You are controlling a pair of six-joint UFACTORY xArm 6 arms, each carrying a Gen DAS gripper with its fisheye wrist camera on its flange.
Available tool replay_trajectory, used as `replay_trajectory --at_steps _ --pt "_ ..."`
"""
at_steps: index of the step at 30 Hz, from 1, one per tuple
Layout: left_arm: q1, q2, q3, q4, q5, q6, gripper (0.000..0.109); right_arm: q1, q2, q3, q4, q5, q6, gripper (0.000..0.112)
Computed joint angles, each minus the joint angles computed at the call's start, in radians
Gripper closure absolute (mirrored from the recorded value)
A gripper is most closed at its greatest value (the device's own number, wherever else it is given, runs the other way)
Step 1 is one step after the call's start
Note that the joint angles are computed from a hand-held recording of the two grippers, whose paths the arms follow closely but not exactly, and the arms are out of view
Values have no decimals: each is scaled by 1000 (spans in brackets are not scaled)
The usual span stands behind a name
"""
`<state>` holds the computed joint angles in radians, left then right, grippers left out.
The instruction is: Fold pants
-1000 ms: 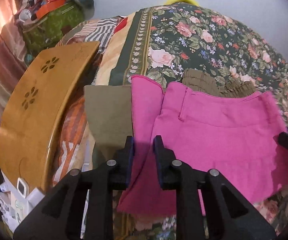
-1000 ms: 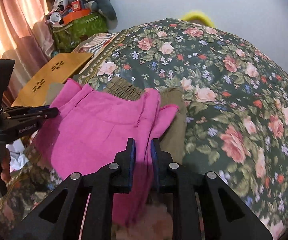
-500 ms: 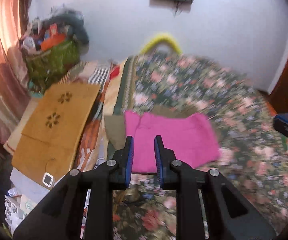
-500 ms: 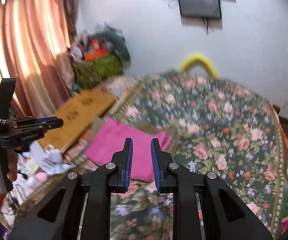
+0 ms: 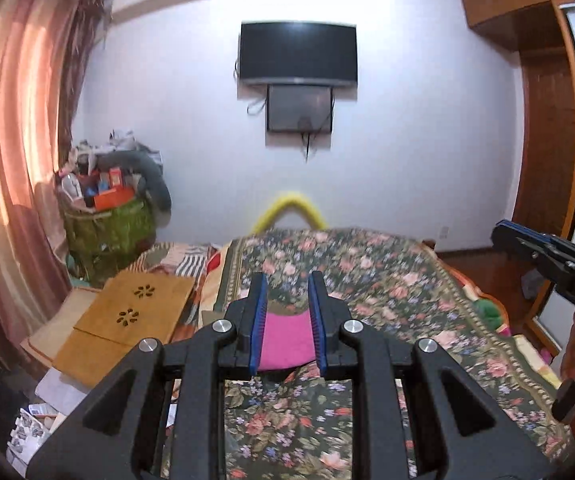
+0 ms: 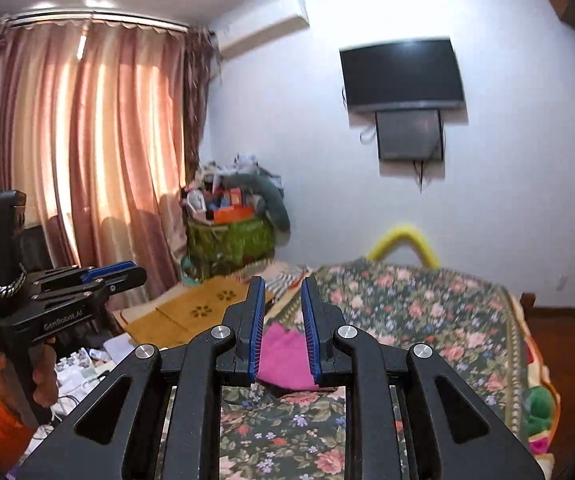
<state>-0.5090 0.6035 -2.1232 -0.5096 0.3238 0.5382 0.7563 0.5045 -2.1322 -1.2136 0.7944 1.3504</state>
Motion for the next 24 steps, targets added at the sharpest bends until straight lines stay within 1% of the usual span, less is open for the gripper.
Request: replay_trajectory --at_steps 1,2,3,4,5,6,8,10,11,12,13,14,15,16,17,18,20,22,24 --pt "-7 -55 81 -41 -37 42 88 16 -11 14 -24 12 16 96" --pt "-16 -100 150 -54 -79 57 86 29 -19 26 -44 21 29 96" --pt "-25 -143 214 -76 -119 78 79 44 -26 36 -64 34 45 93" --pt "-34 -188 277 -123 -153 120 74 52 -38 56 -79 39 64 88" --pt "-40 -217 317 -166 -178 156 62 65 -42 63 -95 52 81 73" --pt "-50 -252 361 -224 -210 207 52 70 -48 77 -115 58 106 56" --pt "-60 -297 412 -305 -237 283 49 91 -65 107 -166 94 157 45" --pt "-68 -339 454 -365 -245 343 49 99 -64 106 -175 117 161 39" --pt "-74 -355 472 -396 -261 372 45 102 -65 107 -172 124 160 34" --pt "-80 -368 489 -401 -280 380 37 104 -65 106 -169 128 163 28" --pt "-86 -377 502 -405 -301 388 33 108 -65 105 -170 133 166 26" --pt "-93 -389 516 -430 -319 416 23 112 -67 106 -176 141 173 22" --pt "-100 -398 526 -464 -331 452 17 116 -67 105 -181 153 175 18" --pt "-105 -408 532 -509 -337 497 14 128 -70 108 -190 174 182 15" --pt "-109 -419 542 -539 -341 522 11 135 -70 108 -201 192 193 9" --pt "-110 -429 551 -564 -342 542 8 143 -76 118 -215 208 210 9" --pt "-111 -444 569 -576 -345 541 7 154 -82 130 -227 225 226 9" --pt "-111 -450 580 -557 -344 509 6 160 -83 131 -227 237 224 9" --pt "-110 -452 580 -579 -341 528 6 162 -85 135 -228 239 227 9"
